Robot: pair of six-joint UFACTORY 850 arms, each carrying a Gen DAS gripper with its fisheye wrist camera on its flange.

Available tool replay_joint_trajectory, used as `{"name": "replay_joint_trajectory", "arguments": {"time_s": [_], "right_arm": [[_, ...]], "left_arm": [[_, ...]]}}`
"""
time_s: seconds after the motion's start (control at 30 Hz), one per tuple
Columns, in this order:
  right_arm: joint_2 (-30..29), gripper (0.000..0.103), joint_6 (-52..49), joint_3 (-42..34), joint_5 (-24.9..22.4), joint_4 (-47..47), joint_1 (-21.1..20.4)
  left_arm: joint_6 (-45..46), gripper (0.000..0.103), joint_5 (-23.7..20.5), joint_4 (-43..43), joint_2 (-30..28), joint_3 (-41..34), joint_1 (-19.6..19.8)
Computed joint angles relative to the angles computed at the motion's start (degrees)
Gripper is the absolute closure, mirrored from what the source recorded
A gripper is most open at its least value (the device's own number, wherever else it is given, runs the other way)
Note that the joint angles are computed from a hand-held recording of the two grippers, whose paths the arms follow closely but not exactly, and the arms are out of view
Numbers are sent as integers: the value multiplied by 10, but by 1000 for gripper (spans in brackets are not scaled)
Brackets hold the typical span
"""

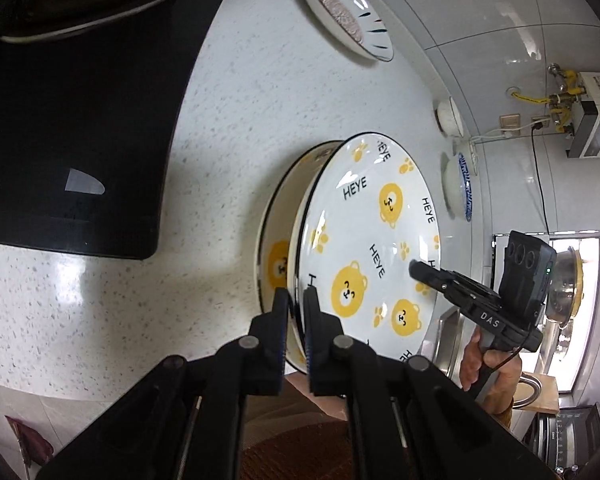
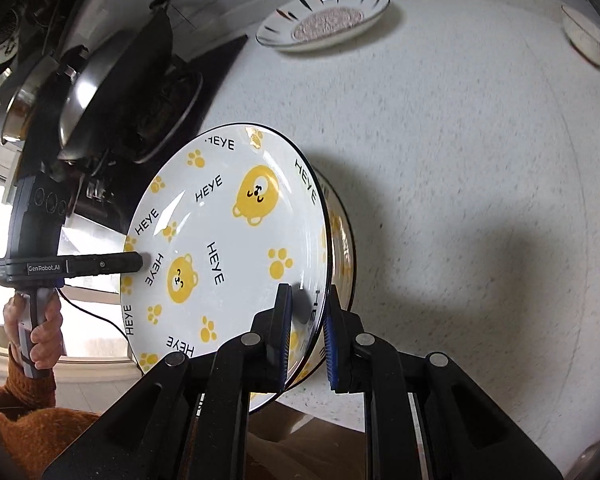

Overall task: Organize plates and bowls
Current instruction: 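Carry the second bear-print plate and lower it onto the first one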

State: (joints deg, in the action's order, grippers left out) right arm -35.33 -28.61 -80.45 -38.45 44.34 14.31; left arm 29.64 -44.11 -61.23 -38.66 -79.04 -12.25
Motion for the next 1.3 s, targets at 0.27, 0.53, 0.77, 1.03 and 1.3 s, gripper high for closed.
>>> {"name": "replay_joint_trajectory", "arguments": {"time_s": [0.27,0.53,0.77,1.03,1.3], "right_arm": [[5,89,21,19,15,-1,0],[3,89,53,12,1,-17,2],[12,84,61,15,13,-36,0],[31,72,64,22,28,-45,-7],[43,45,32,33,35,9,-19]], "left_arm": [[18,96,-7,-8,-14,-10,0],[-19,95,2,28,-16,-26,-1],[-10,97,11,45,-14,-26,-5],[21,97,46,32,10,-6,-10],[161,93,121,-78,63,49,-9]]}}
